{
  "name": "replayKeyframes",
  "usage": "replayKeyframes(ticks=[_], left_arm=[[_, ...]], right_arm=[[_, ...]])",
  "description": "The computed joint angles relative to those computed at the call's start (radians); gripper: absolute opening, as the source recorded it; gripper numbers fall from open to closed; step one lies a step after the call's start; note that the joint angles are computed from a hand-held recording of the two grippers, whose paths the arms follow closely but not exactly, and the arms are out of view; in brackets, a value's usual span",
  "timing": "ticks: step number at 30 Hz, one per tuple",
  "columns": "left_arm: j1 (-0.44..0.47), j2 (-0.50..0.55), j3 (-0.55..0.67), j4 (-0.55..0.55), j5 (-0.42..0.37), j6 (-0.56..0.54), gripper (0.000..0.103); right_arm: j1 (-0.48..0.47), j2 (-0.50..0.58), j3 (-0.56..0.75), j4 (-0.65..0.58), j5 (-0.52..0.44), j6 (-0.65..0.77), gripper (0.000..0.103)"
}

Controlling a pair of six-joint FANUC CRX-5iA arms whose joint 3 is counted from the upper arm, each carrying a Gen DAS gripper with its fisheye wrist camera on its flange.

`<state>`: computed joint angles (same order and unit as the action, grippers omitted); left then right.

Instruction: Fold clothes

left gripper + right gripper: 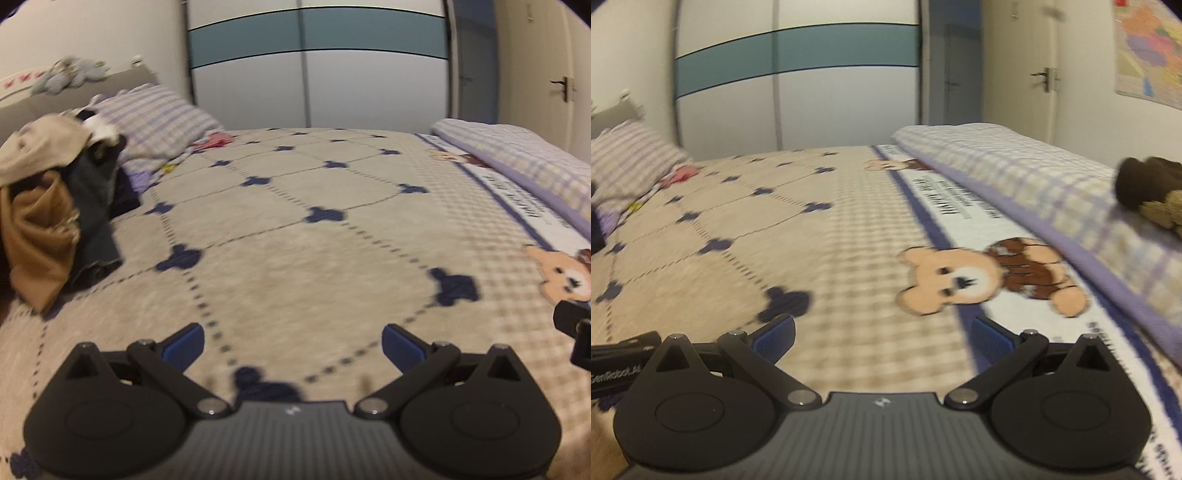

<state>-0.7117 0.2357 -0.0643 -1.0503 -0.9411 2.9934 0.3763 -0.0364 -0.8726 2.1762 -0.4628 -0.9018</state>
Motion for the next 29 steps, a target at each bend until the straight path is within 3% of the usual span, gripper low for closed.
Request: replayKeyframes(ticks=[2,5,8,10,12,17,29], left_arm=[[0.009,-0.002,-0.026,-0.013,0.001,0.028,0.103],[0.017,0.01,-0.055,-0.03,0.001,0.062,0.103],[0.035,0.015,-0.081,-0.02,0.04,0.086,0.103],[0.046,0.01,-0.086,-0.009,0.058,0.084,0.103],[0.048,0.019,-0.074,0.003,0.049,0.06,0.103],[0.045,0.017,-0.077,-0.001,0.049,0.068,0.103],[0.045,0.014,-0.083,-0.008,0.051,0.071,0.103]], right_arm=[[-0.006,0.018,0.008,0.084,0.008,-0.045,0.103],[0.012,0.054,0.01,0.101,-0.003,-0.061,0.103],[0.02,0.11,0.019,0.016,0.067,-0.034,0.103],[0.041,0.121,0.011,0.019,0.022,-0.038,0.103],[0.089,0.131,0.014,-0.084,-0.012,0.046,0.103],[0.028,0.11,0.011,0.025,0.05,-0.05,0.103],[0.059,0.12,0.013,-0.027,0.025,-0.017,0.103]])
